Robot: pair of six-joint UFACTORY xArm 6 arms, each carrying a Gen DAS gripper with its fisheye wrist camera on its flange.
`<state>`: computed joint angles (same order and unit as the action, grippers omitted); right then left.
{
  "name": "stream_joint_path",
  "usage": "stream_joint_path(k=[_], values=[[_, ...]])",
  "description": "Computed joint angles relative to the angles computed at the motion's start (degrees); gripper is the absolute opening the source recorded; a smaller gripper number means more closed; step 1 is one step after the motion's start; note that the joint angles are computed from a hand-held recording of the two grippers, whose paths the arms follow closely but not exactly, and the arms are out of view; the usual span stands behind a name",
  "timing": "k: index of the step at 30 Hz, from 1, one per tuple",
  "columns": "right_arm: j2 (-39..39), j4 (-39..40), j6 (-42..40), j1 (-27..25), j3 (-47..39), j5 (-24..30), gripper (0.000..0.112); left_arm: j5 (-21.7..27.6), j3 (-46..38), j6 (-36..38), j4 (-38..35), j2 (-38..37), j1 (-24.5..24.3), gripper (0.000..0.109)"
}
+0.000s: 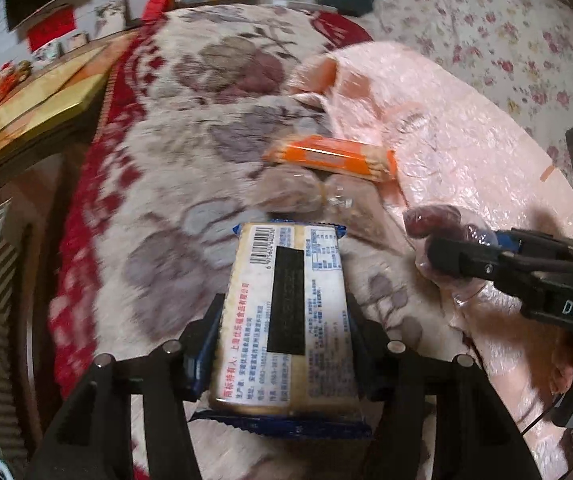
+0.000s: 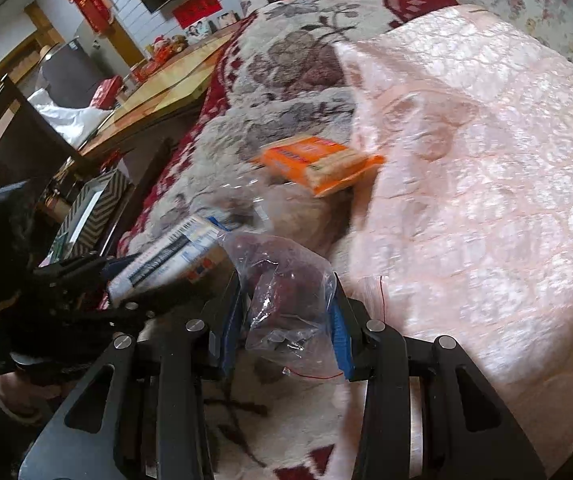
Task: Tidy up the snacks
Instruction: 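Carry the biscuit box with the left gripper while the right carries the date bag to the tray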
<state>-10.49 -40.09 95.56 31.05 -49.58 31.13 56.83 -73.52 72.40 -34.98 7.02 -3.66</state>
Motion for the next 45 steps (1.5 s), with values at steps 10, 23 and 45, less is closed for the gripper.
stream_joint_path(k=[10,23,45], values=[[9.58,3.74,-8.00,2.99,-11.02,-0.51,0.038,-2.19,-1.49,-0.50,-1.20,-0.03,6.47,0.057],[20.25,10.39,-20.89,6.01,-26.27,2.32,0.038,-3.45,-8.02,-2.36,-3.42,3.67,12.78,0.058],[43.82,23.67,-45.21,8.20,-61.91,11.93,0.038,-3.37,-22.05,-10.31,-2.44,13.49,19.65,0.058]])
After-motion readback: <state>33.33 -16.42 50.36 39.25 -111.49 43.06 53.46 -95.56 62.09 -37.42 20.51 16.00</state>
